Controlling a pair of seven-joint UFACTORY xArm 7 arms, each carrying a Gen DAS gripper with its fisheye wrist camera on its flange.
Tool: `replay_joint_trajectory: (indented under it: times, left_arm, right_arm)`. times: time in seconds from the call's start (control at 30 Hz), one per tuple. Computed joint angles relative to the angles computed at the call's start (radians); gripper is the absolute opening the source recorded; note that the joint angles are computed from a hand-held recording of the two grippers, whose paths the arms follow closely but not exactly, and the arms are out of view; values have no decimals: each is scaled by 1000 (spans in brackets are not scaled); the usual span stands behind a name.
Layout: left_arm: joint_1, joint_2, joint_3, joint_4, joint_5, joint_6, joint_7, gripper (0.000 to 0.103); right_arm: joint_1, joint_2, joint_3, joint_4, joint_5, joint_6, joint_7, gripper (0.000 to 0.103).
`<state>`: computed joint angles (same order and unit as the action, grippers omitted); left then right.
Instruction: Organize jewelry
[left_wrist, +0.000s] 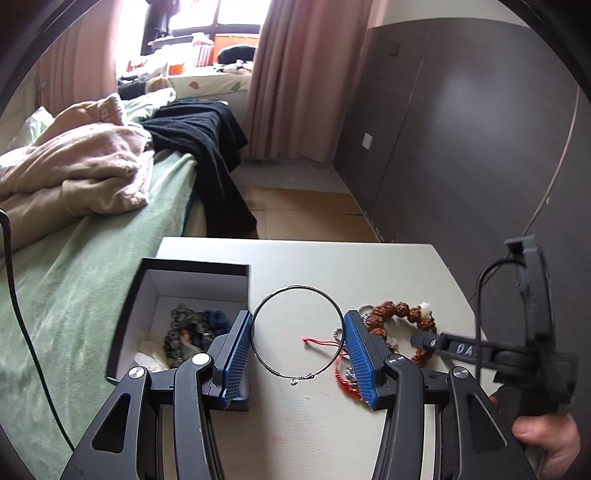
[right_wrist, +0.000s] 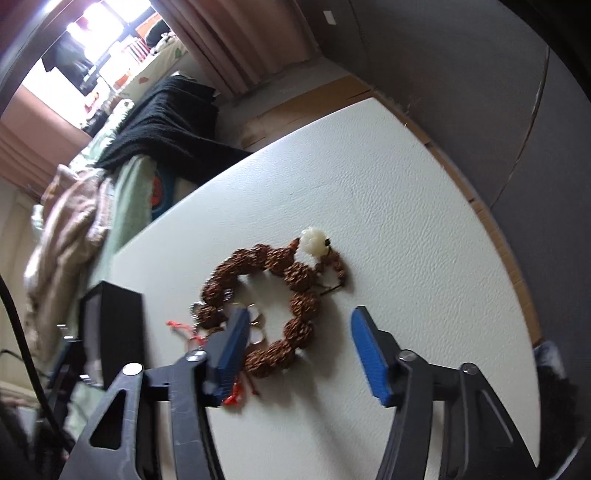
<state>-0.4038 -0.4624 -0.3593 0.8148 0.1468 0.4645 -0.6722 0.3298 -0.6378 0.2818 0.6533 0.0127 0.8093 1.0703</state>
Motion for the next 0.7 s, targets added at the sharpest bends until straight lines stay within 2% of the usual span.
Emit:
replay_joint_trajectory:
  times: [0.17, 0.23, 0.27, 0.3, 0.7]
  left_arm:
    - [2, -43, 20, -23, -14, 13, 4, 52]
    - [3, -58, 25, -30, -21, 21, 10, 52]
    - [6, -67, 27, -34, -24, 26, 12, 52]
    - [7, -76, 29, -39, -27, 29, 13, 52]
    - [34, -175, 65, -102, -79, 14, 31, 52]
  right_arm:
    - [-11, 59, 43, 61, -62, 72, 4, 53]
    - [-13, 81, 63, 90, -98, 116, 12, 42]
    - [-6, 84, 62, 94, -102, 122, 12, 23]
    - [3, 76, 55, 88, -94, 116, 16, 21]
    - [40, -116, 41, -3, -34, -12, 55, 21]
